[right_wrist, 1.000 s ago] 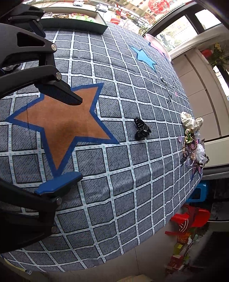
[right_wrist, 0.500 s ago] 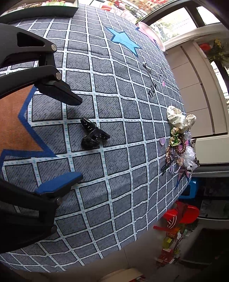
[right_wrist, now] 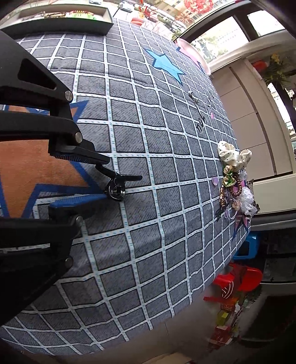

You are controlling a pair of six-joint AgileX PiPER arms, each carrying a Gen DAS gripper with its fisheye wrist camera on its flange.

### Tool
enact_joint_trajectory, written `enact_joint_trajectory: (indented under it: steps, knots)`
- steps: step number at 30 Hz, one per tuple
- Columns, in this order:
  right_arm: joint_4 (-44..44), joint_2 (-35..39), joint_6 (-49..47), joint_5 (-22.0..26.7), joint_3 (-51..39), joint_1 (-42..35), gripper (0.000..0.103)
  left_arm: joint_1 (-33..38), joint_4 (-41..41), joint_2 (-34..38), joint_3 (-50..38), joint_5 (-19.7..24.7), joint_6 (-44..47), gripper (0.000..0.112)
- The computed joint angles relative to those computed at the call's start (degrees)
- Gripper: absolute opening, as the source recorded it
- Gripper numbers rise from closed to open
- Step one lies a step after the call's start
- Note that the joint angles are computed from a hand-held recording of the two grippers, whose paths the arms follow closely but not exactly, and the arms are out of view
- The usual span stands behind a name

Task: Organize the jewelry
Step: 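Grasp the black snap hair clip with the left tool while the right tool grasps the black claw clip, then carry both black clips into the white tray and open both tools to release them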

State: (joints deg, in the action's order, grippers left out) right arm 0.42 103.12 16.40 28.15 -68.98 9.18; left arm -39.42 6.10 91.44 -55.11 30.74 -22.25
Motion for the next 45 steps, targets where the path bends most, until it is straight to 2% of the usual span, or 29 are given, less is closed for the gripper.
enact_joint_trajectory:
  steps: [10,16,20,36,45]
  knots:
    - [9.32,-14.93,-7.66,-3.48,18.02,0.68,0.029,0.34,0.58,-2.04,1.63,-0.03,-1.40,0.039]
    - [9.73,-21.42,-6.25,-3.35,24.06,2.60,0.029,0.24,1.90,-3.21,2.58,-0.50,-2.74,0.039]
    - [5.53,-24.56,-1.28,-2.90,26.68,4.77,0.029,-0.19,2.85,-4.22,3.19,-0.72,-3.83,0.039]
    - [-1.47,-29.69,8.23,-0.46,29.21,9.31,0.029,0.68,3.21,-10.58,5.78,-1.04,-3.90,0.039]
    - [-6.86,-30.34,13.99,2.35,25.37,14.63,0.029,6.37,-1.56,-16.66,7.45,-0.01,1.98,0.039]
